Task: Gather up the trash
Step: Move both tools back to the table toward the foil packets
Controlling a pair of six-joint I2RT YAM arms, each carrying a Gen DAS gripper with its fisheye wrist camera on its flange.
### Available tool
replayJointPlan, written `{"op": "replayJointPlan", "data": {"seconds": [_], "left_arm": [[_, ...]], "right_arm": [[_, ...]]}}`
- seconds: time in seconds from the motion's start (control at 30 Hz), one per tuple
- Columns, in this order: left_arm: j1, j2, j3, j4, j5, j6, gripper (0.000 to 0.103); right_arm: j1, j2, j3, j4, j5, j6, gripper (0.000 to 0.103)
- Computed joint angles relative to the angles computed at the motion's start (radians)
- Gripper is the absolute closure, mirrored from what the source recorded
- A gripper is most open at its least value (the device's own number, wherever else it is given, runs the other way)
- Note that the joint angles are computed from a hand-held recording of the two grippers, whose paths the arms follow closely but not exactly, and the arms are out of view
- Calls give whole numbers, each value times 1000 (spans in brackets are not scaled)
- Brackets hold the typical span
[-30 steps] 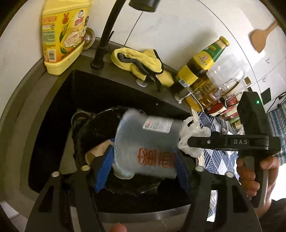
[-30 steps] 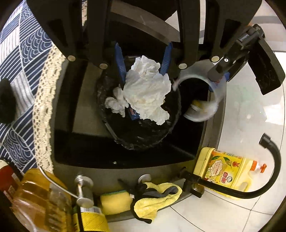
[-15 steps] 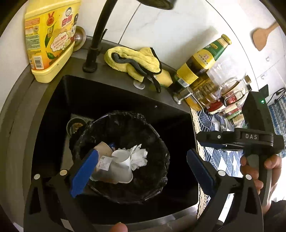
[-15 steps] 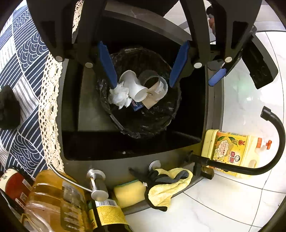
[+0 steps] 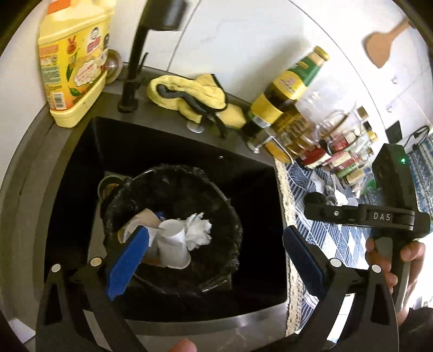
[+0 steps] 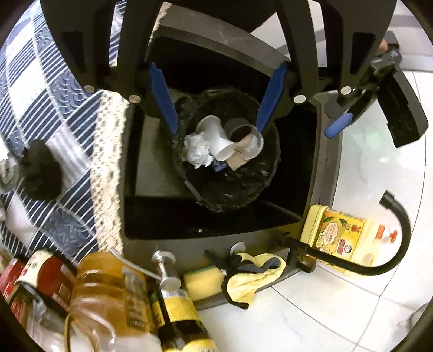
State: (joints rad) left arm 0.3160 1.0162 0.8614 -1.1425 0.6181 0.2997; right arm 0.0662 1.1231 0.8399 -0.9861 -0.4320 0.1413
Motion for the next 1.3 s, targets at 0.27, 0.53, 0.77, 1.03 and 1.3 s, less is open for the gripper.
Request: {"op": "replayJointPlan", "data": {"seconds": [0.27,0.53,0.77,1.03,1.3], "left_arm": [[-148,-142,-18,7,-125,-150,7],[-316,-219,-35,12,-200,-381,7],[-661,-270,-18,61,-441,-713,7],[-1225,-160,73,38,-787,-1088,7],[-1482,-25,149,12,-908,-1345,7]], "right_arm": [[-227,-112,-16,-104,-62,-255,37],[-650,-116,64,-268,-150,-768,27],[-1030,64,201,-336,-176,-1246,11],[-1132,294,276,-217,-95,-1495,11],[-1045,527,335,-152,61,-1565,27]]}}
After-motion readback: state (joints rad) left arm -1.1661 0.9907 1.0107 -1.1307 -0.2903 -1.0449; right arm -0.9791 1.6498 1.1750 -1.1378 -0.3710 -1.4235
